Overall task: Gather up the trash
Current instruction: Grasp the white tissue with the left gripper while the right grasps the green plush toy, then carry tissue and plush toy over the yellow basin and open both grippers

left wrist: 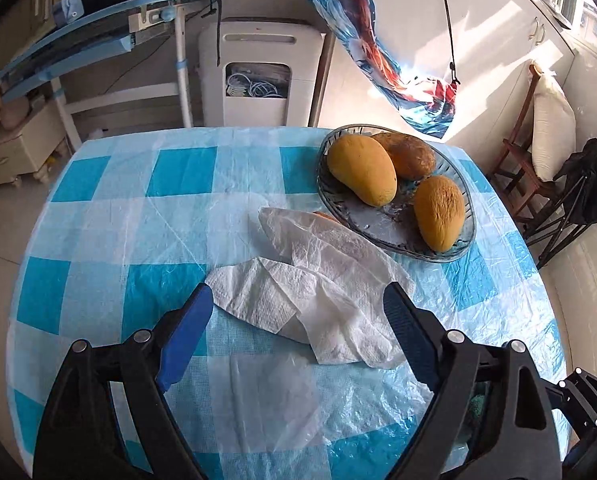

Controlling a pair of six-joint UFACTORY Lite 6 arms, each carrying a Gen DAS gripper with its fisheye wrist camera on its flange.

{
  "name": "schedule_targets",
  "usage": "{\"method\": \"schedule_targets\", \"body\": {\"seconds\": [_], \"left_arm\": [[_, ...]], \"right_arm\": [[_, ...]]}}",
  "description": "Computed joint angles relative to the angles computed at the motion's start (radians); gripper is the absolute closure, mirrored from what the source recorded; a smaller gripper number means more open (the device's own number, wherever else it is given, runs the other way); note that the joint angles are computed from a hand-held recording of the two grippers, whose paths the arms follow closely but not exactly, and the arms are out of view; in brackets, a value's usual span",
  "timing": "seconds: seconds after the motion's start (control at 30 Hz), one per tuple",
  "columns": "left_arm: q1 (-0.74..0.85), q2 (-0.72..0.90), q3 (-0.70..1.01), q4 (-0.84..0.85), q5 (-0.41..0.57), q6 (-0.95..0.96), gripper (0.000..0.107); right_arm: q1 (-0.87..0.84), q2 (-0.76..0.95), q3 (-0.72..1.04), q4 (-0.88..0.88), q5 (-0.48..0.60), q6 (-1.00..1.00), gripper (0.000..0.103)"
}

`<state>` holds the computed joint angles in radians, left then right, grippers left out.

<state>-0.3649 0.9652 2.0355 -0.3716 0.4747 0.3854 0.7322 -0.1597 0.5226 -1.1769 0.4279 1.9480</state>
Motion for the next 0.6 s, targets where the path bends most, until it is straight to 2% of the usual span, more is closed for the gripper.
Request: {"method": "schedule_targets", "body": {"seconds": [0.03, 0.07, 0.1, 0.13, 0.17, 0.27, 0.6], "left_arm": [[-0.002, 0.030, 0.035, 0.024, 0.018, -0.016, 0.041], [-0.002, 0.026, 0.027, 0.038, 0.003, -0.013, 0.046], [0.004, 0.000, -0.022, 0.010, -0.027, 0.022, 0.062], [0.017, -0.026, -0.068, -0.059, -0.040, 0.092, 0.085], [0.041, -0.039, -0.086, -0.142, -0.012, 0.177, 0.092], [0.079, -0.133, -0.234, -0.224, -0.056, 0.329, 0.097], [0.221, -0.439, -0.648, -0.539, -0.045, 0.814, 0.097]], "right_arm": [[-0.004, 0.010, 0.000, -0.004, -0.012, 0.000, 0.047], [-0.011, 0.026, 0.005, 0.004, -0.027, -0.016, 0.051], [0.001, 0.030, 0.006, -0.008, -0.013, -0.005, 0.054], [0.001, 0.034, 0.010, -0.001, -0.016, -0.020, 0.056], [-0.005, 0.027, 0.007, -0.001, -0.029, -0.027, 0.058], [-0.010, 0.010, 0.004, -0.019, -0.039, -0.019, 0.059], [-0.009, 0.023, 0.029, -0.010, -0.036, -0.028, 0.058]]}}
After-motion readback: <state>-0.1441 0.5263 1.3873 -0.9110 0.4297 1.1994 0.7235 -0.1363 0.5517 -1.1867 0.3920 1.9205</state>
